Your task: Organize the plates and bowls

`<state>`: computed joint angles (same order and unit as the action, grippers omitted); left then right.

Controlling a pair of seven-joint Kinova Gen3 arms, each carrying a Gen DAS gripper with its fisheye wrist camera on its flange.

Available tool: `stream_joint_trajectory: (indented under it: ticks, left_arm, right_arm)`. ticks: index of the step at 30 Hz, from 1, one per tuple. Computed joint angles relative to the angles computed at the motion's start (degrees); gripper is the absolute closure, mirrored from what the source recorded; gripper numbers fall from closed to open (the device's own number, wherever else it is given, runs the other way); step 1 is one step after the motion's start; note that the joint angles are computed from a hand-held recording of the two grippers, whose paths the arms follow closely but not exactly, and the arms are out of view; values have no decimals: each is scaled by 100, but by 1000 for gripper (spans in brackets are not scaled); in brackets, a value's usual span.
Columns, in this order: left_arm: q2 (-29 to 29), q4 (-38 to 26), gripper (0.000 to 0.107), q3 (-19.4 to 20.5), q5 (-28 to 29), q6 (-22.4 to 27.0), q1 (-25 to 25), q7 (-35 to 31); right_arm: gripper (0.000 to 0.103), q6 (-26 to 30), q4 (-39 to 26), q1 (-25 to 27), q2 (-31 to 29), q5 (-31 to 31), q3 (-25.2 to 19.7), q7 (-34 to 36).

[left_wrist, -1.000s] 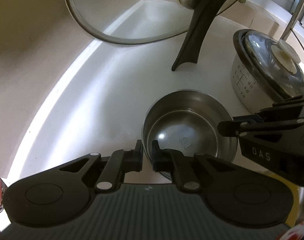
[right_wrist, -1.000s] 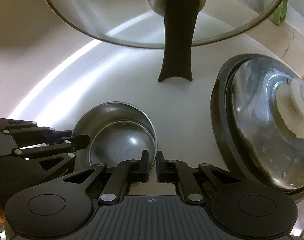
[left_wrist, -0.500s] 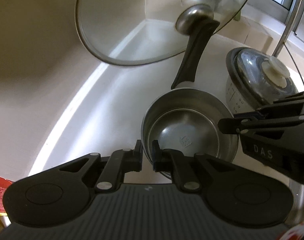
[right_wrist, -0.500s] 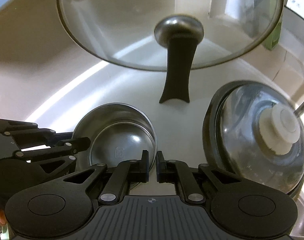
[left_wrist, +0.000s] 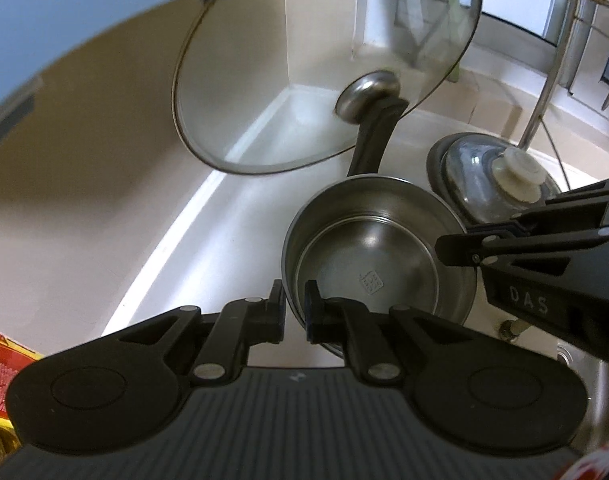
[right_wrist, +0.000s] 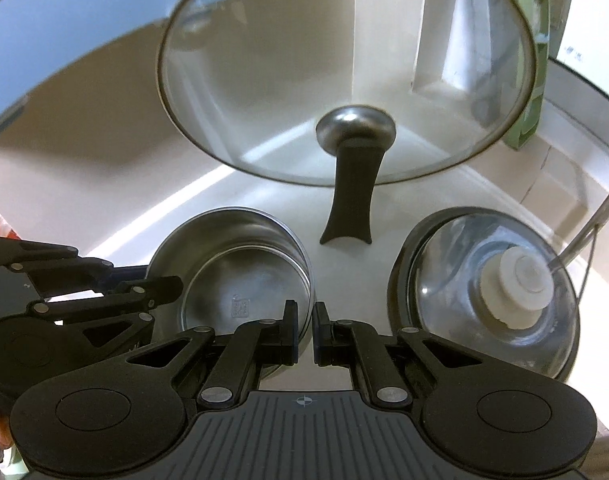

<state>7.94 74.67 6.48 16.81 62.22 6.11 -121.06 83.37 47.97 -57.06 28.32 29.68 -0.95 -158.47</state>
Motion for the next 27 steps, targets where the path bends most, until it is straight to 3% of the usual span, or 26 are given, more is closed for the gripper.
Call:
stream_joint_trajectory:
  ticks: [27]
  left_arm:
    - [-1282, 918, 99, -378, 803, 250, -33, -795]
  right_arm:
    - [96, 740, 293, -921, -532, 684, -324, -859]
